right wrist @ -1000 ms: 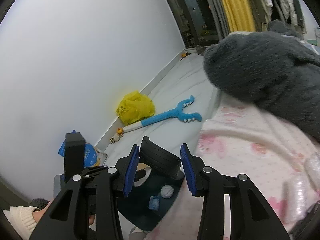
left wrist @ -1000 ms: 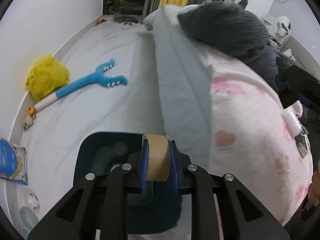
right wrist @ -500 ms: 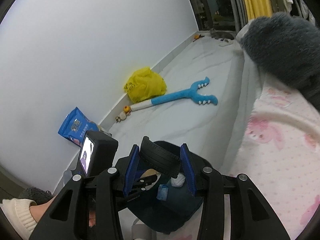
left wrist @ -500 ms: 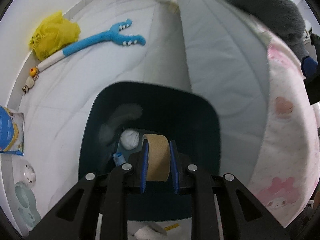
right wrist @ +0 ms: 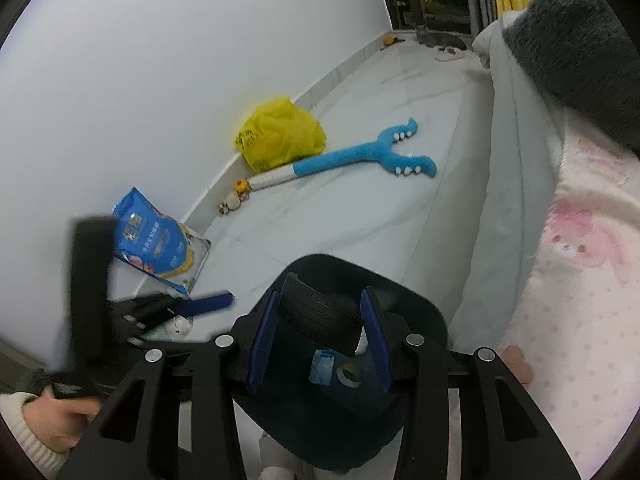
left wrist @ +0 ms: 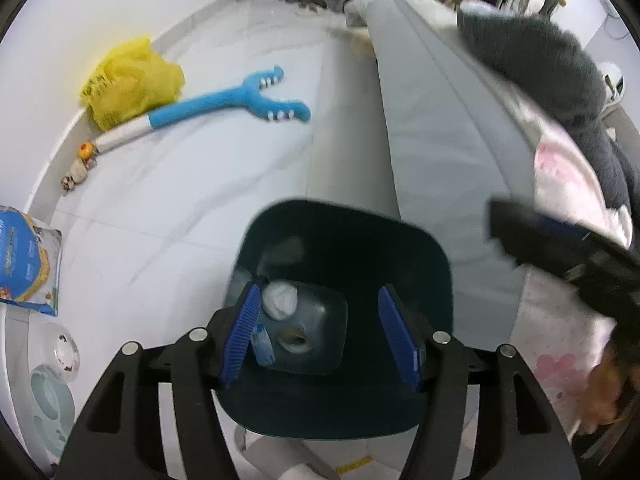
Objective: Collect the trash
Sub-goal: 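Open both tools to drop the tape roll and rubber strip into the bin, then withdraw both open tools from the bin and move back to the bed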
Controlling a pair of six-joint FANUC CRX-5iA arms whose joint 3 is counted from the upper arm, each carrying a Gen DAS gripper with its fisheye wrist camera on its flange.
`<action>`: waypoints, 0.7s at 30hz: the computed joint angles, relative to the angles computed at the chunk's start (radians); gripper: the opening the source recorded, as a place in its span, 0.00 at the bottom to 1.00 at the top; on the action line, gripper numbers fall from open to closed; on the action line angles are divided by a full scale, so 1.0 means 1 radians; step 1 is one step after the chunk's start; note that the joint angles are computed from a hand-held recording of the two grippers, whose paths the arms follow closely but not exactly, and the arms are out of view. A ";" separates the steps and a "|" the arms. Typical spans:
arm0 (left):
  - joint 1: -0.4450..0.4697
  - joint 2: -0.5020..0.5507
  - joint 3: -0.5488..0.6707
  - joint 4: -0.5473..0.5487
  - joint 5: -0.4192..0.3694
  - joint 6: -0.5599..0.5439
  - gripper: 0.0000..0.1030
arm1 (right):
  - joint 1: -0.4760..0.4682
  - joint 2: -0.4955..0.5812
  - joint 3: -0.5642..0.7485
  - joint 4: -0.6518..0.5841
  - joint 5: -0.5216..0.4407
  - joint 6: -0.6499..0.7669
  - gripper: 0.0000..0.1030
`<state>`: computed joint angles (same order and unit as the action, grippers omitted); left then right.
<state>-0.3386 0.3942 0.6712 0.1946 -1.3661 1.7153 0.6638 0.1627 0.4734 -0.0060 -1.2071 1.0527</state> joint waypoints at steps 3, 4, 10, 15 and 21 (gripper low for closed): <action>0.010 -0.025 -0.012 0.000 0.034 -0.002 0.64 | -0.001 0.022 0.011 -0.011 -0.019 -0.004 0.42; 0.012 -0.030 -0.012 0.000 0.043 -0.003 0.64 | 0.000 0.031 0.016 -0.014 -0.028 -0.006 0.42; 0.026 -0.063 -0.017 0.004 0.100 -0.010 0.64 | 0.004 0.075 0.053 -0.025 -0.090 -0.001 0.42; 0.036 -0.092 -0.033 0.023 0.148 -0.022 0.62 | 0.011 0.113 0.081 -0.033 -0.142 0.001 0.42; 0.040 -0.107 -0.032 0.028 0.177 -0.050 0.59 | 0.017 0.140 0.100 -0.038 -0.184 0.004 0.42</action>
<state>-0.2990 0.2876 0.6388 0.2230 -1.1895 1.6652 0.6812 0.3031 0.5731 -0.0444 -1.3908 1.0569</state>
